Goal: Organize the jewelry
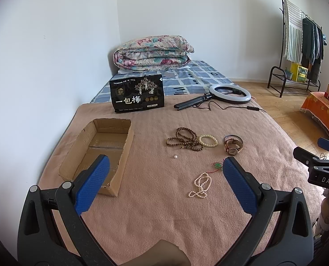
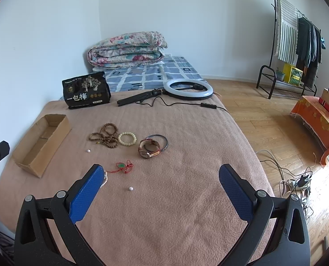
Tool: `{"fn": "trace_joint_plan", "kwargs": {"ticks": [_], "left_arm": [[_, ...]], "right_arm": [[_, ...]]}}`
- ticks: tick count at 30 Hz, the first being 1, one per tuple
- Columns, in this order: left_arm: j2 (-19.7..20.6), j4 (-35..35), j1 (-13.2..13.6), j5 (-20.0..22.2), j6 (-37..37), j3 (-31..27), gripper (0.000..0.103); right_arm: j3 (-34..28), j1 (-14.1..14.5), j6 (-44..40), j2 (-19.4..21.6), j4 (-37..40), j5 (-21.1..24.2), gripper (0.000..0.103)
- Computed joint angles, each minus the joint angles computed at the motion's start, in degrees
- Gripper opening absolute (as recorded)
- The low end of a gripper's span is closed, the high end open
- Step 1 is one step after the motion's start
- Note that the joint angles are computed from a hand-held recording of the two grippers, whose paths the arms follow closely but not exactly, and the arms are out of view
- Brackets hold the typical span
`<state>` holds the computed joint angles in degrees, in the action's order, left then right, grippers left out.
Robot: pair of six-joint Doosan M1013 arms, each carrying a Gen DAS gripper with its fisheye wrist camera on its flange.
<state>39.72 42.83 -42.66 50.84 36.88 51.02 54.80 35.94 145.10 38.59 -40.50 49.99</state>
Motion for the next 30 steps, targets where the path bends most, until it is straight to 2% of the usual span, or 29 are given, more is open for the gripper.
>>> {"fn": "trace_joint_plan", "kwargs": {"ticks": [30], "left_arm": [[-0.06,0.16,-0.02,-0.09,-0.29,0.17,0.103]], "right_arm": [[-0.23,-0.19,-0.4,0.05,1.34,0.25,0.103]]}}
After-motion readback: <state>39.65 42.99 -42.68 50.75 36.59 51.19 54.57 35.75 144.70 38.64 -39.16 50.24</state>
